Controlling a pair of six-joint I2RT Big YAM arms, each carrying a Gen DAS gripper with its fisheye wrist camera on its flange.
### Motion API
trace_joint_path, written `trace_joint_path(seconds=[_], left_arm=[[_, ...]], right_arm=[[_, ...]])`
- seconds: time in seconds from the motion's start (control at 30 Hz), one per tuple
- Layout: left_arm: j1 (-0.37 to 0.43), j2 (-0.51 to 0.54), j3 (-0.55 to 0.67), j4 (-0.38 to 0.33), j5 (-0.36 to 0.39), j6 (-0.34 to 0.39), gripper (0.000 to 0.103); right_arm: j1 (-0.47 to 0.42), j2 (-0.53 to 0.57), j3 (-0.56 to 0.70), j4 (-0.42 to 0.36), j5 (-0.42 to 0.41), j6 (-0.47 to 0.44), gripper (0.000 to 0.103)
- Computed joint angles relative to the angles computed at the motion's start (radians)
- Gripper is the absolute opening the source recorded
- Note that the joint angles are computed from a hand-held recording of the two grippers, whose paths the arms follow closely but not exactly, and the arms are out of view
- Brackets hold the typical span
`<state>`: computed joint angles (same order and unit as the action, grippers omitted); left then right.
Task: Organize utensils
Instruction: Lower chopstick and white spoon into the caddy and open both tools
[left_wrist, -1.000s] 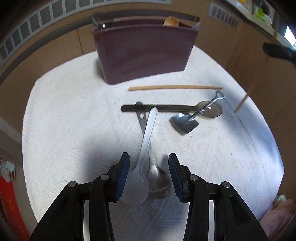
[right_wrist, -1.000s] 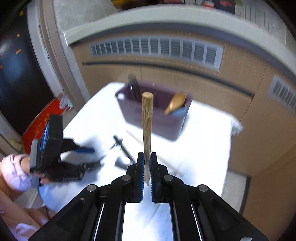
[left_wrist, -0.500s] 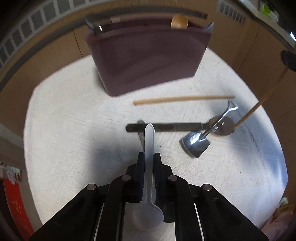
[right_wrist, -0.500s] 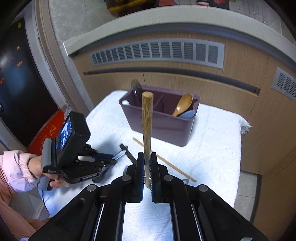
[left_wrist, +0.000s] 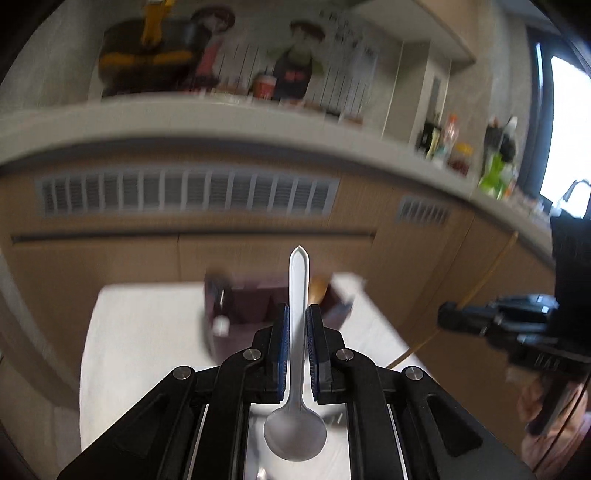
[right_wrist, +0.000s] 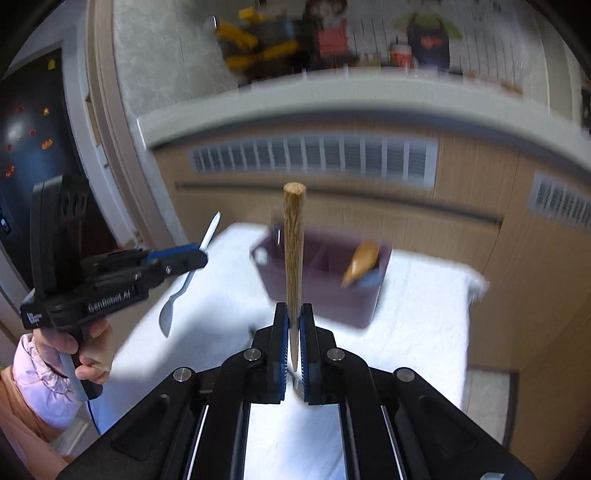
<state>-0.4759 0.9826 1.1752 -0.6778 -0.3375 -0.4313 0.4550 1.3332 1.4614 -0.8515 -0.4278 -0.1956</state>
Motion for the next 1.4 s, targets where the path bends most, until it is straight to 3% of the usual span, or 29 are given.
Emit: trace_joint_path(seconds=[0.13,0.23,0.37,0.73,0.97,1.1,1.17,1.2,1.23,1.27,1.3,1.4], left_arm=[[0.073,0.072,0.112,0.097,0.073,0.047,0.01],[0.116,0.125,0.148,0.171,0.086,0.058,0.01],[0.159,0.179,0.145,0.264,0.075,0.062,0.01],[0.206,0.255,0.034,0.389,0.092,0.046,0.01],[0.222,0.286,-0.011,0.355,0.139,-0.029,0.012],[0.227,0.252,-0.032,0.309,0.139,-0.065,0.013],[0.221,0.214,-0.046,0.278,0.119,-0.074,0.022],[0.216,0.202,-0.048,0.253,0.099,-0.079,0.033],[0.212,0.182,-0.055,0.227,0.08,-0.087,0.042],[0.207,0.161,-0.068,0.209,0.071,-0.097,0.044],[0.202,0.14,-0.08,0.183,0.062,-0.109,0.046],[0.182,0.084,-0.121,0.117,0.064,-0.138,0.049]], right_arm=[[0.007,0.023,0.117,0.061,0.034,0.026,0.004],[0.017,0.078,0.206,0.068,0.069,0.035,0.004],[0.031,0.167,0.286,0.043,0.112,0.046,0.004],[0.05,0.354,0.377,-0.073,0.15,0.052,0.004],[0.046,0.416,0.402,-0.145,0.119,0.035,0.011],[0.04,0.408,0.375,-0.115,0.118,0.039,0.025],[0.034,0.372,0.326,-0.065,0.131,0.047,0.025],[0.034,0.355,0.303,-0.041,0.143,0.045,0.028],[0.034,0.329,0.269,-0.007,0.156,0.041,0.036],[0.032,0.296,0.228,0.033,0.175,0.037,0.043],[0.03,0.273,0.198,0.067,0.189,0.035,0.057],[0.026,0.177,0.072,0.204,0.248,0.017,0.079]])
